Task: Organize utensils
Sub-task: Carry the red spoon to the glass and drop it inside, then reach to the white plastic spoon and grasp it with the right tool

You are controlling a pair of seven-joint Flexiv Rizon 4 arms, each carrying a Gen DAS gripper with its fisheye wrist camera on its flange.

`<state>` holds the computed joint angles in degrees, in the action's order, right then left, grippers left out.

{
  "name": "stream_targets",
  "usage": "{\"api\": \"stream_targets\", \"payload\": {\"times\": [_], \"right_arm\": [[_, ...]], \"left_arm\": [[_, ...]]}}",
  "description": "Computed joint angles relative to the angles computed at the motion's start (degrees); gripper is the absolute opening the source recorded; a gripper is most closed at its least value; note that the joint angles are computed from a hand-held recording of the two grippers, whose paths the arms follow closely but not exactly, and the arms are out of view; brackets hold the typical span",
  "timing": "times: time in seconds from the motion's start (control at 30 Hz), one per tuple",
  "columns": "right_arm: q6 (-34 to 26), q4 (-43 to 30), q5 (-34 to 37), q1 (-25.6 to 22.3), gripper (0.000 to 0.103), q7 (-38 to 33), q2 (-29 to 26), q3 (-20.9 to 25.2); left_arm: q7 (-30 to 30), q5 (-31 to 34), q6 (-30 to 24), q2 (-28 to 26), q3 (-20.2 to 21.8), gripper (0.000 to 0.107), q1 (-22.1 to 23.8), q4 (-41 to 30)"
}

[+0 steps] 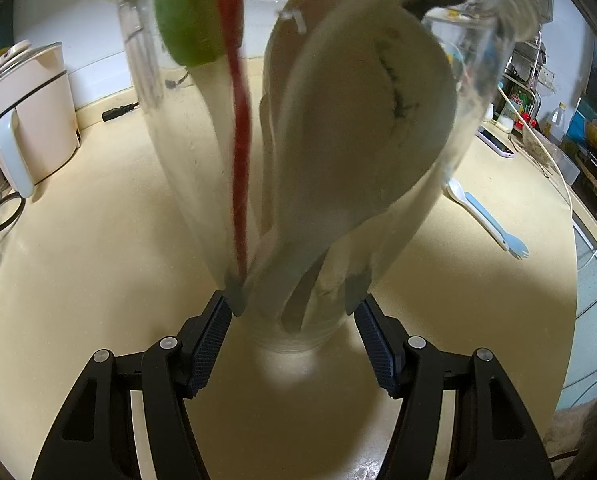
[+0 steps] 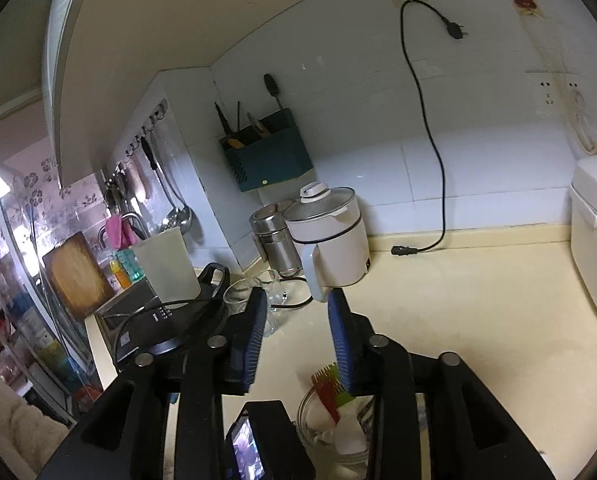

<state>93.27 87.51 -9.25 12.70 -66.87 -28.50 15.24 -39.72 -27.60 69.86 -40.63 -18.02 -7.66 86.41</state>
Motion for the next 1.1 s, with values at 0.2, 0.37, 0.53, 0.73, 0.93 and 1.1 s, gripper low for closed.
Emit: {"api": "stream_targets", "payload": {"times": [0.2,0.37,0.53,0.73,0.93,1.1], "right_arm": [[-3.5,0.4,3.6,-2.7,0.037,0.0,3.0,2.5],[-2.5,4.5,2.6,0.9,0.038,2.7,6.6,-4.4],[-7.7,6.6,3.9,-0.2,0.038,6.4,9.0,-5.0],[-9.5,13.8,-3.1,3.6,0.038,15.8,13.4,-13.2],[-13.7,19.6,-10.1,1.9,0.038,24.4,16.9,-14.9],[-18.4,22.9,-15.5,-0.7,0.038,31.6,18.9,-15.5]], "left_arm": [[-0.1,0.1,0.0,0.0,0.0,0.067,0.0,-0.1],[-0.1,0.1,-0.1,0.0,0.0,0.067,0.0,-0.1],[0.0,0.1,-0.2,-0.1,0.0,0.067,0.1,-0.2],[-0.1,0.1,-0.1,-0.1,0.0,0.067,0.0,-0.1],[-0.1,0.1,-0.1,-0.1,0.0,0.067,0.0,-0.2],[-0.2,0.2,-0.1,0.0,0.1,0.067,0.0,-0.1]]}}
